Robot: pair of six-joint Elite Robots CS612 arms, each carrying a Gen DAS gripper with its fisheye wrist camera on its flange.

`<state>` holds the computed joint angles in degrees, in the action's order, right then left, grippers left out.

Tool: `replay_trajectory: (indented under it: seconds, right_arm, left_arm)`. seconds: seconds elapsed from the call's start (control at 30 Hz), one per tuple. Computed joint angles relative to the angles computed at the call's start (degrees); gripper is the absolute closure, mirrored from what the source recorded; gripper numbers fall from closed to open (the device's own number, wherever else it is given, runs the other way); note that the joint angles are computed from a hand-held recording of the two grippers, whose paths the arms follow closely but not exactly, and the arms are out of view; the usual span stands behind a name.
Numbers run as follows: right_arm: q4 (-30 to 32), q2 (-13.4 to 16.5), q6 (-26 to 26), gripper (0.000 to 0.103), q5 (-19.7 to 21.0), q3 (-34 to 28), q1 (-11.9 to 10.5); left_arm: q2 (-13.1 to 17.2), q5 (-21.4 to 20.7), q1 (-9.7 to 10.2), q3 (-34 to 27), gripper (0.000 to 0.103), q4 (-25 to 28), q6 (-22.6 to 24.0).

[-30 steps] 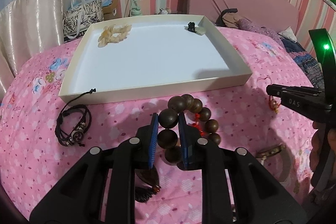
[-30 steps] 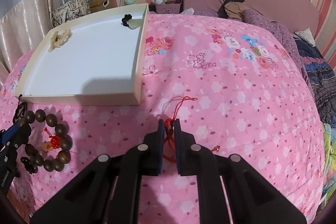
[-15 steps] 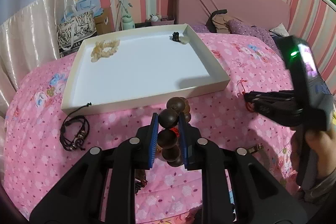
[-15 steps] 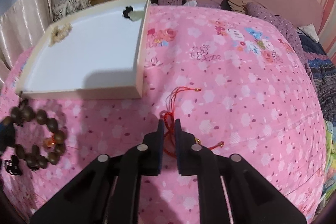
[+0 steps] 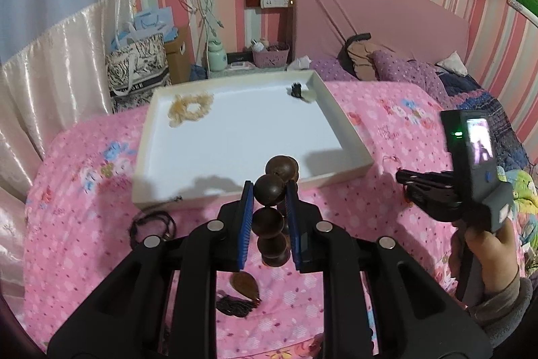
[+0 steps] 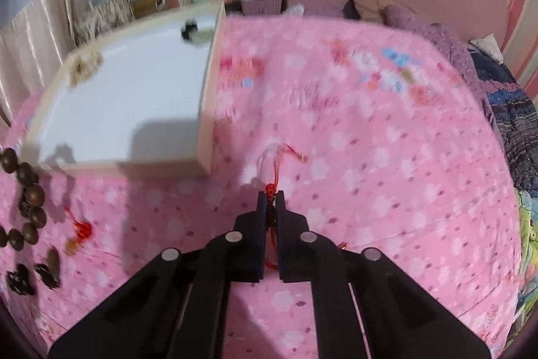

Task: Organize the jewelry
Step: 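Place the bead bracelet in the tray while right gripper places the red charm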

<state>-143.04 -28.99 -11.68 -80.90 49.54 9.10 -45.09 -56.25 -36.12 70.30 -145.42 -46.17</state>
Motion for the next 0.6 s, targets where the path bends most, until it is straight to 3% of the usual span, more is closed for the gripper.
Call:
replay_trajectory:
  seconds: [0.13, 0.3, 0.6]
  right_arm:
    - [-4.8, -1.7, 1.2, 0.099, 1.4, 1.2, -0.1]
    - [-4.8, -1.4, 0.7, 0.099, 2.6, -2.1, 0.6]
    - [3.1, 5.6, -0.8, 0.099, 1.9, -16.9, 3.3]
  left_arm:
    - [-0.8, 0.9, 0.46, 0.3, 0.086, -0.6, 0.6]
    - [-0.9, 1.4, 2.0, -0.6, 0.086, -1.0, 1.4]
    - [3.5, -0.1, 5.77, -8.0, 0.086, 4.3, 4.2]
